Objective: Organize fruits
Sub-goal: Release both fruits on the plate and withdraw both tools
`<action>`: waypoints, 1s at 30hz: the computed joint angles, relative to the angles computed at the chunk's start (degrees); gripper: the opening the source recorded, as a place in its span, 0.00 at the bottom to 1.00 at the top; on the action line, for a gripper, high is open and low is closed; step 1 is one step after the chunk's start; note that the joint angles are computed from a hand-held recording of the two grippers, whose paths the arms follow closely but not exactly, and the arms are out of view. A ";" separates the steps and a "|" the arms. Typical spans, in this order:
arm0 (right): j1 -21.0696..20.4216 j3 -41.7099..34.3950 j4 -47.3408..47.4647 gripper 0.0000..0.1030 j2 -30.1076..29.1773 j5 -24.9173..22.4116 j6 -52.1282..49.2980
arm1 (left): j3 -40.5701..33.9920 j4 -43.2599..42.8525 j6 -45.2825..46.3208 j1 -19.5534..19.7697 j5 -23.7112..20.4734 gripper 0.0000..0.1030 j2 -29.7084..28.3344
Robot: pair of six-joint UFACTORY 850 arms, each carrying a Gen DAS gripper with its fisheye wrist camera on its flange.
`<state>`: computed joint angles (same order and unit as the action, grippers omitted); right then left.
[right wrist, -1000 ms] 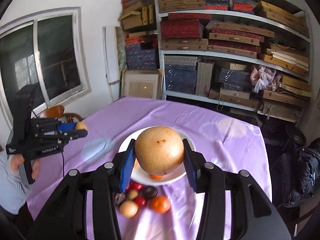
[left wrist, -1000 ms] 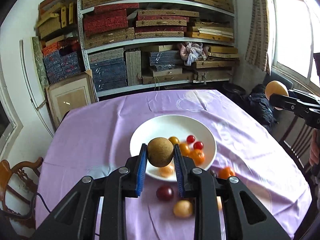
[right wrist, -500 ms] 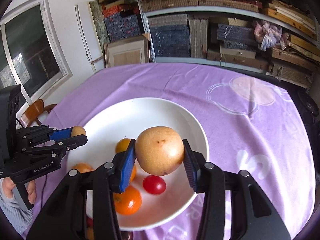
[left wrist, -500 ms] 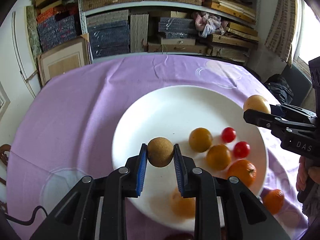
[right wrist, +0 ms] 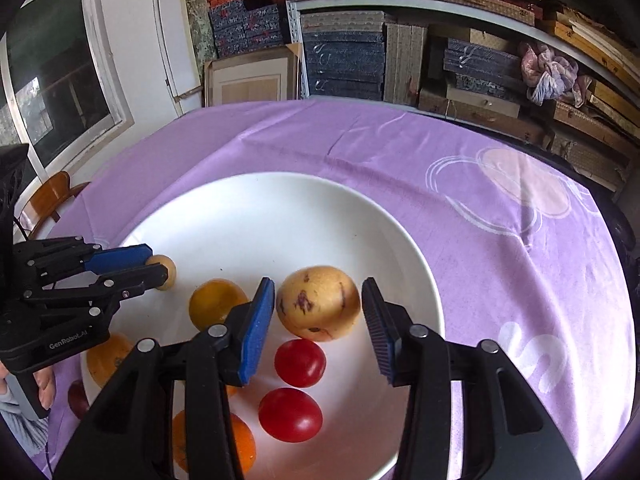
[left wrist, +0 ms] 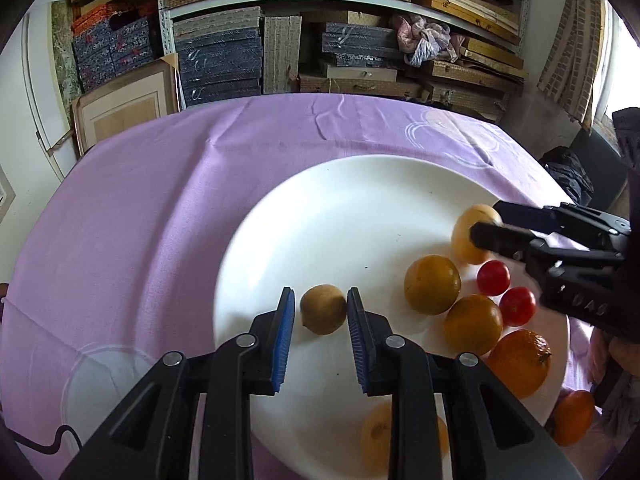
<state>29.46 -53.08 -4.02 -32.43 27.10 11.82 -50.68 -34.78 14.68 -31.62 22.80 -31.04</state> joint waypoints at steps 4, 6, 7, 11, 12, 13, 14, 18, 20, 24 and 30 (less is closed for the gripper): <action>0.26 6.95 1.29 0.43 10.52 3.24 -1.23 | 4.80 -4.96 2.82 -1.06 2.69 0.38 6.17; 0.69 10.13 3.09 0.43 17.45 2.35 -3.23 | 8.34 -7.91 4.35 -2.11 4.47 0.51 11.27; 0.88 11.47 4.99 0.44 21.01 1.48 -4.99 | 9.77 -10.36 6.40 -2.80 5.20 0.52 13.79; 1.02 16.07 13.21 0.46 35.93 -2.58 -11.81 | 15.26 -21.03 15.93 -6.66 8.42 0.56 25.62; 1.58 17.79 17.04 0.56 40.25 -2.94 -15.76 | 16.64 -23.50 18.01 -7.93 9.58 0.62 28.79; 2.43 19.82 20.18 0.70 44.15 -2.78 -19.36 | 18.16 -25.73 19.76 -9.44 10.86 0.65 32.21; 3.15 21.89 21.73 0.77 47.48 -2.34 -21.44 | 19.61 -27.64 21.18 -11.03 12.08 0.73 35.10; 8.42 33.05 25.22 0.94 58.44 1.14 -26.35 | 24.40 -32.40 23.83 -17.61 15.96 0.85 40.52; 10.26 38.57 21.66 0.96 59.34 5.22 -20.99 | 26.54 -31.58 20.29 -20.31 16.38 0.87 39.02; 12.04 44.03 12.21 0.96 48.88 15.74 -7.62 | 28.08 -24.99 7.69 -23.24 17.48 0.87 29.48; 13.74 45.53 13.24 0.96 30.10 36.99 -2.33 | 27.32 -11.96 -9.28 -22.03 19.35 0.87 17.26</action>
<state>43.20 -7.55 9.22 -2.33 64.09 9.49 -23.36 -46.73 5.40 -53.65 42.16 -13.78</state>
